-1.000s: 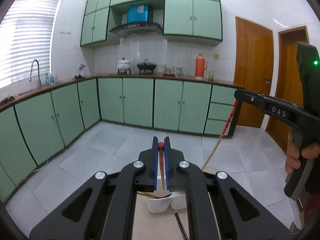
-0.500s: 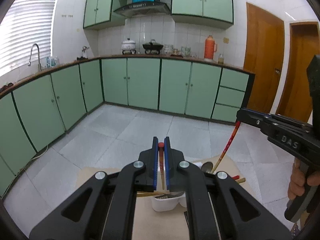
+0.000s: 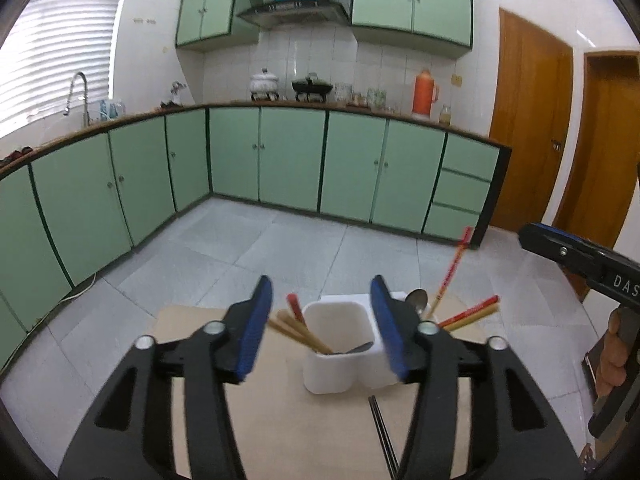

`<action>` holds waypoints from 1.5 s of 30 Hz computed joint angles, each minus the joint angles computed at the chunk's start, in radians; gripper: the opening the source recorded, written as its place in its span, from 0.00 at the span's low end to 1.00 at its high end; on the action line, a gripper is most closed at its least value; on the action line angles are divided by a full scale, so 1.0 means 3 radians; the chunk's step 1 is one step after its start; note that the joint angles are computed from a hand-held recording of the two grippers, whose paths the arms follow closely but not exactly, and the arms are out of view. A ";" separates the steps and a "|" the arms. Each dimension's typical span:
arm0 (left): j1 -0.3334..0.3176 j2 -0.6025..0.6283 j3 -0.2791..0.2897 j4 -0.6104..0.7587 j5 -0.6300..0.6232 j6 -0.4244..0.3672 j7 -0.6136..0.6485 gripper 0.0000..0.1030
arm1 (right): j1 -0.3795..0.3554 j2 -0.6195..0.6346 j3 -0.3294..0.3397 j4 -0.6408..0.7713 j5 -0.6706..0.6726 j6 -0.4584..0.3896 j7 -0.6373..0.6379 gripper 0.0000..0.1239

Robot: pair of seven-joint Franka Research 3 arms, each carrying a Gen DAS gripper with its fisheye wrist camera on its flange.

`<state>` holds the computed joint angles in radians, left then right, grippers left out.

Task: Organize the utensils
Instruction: 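Open both tools to drop the chopsticks into the holder, then withdraw both open tools back toward the black chopsticks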

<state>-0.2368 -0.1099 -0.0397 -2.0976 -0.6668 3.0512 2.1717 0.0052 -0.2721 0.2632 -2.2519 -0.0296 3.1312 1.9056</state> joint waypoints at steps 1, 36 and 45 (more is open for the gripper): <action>-0.0089 -0.0092 0.0045 -0.0110 -0.0227 0.0122 0.0191 0.59 | -0.0104 -0.0083 0.0087 -0.0093 -0.0049 0.0053 0.0086 0.44; -0.0170 -0.1016 -0.0123 -0.2286 0.0009 0.0820 -0.0189 0.87 | -0.0211 -0.1182 0.1291 -0.1860 -0.0085 -0.0176 0.1331 0.71; -0.0014 -0.1143 -0.0199 -0.2418 0.0357 0.0757 -0.0500 0.87 | -0.0185 -0.1090 0.1377 -0.1790 -0.0380 -0.0370 0.1569 0.71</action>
<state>-0.2410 -0.4528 -0.0995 -2.8229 -0.5598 3.2783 2.0218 -0.0504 -0.5990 0.6764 -2.7889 -0.1437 3.0201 2.3763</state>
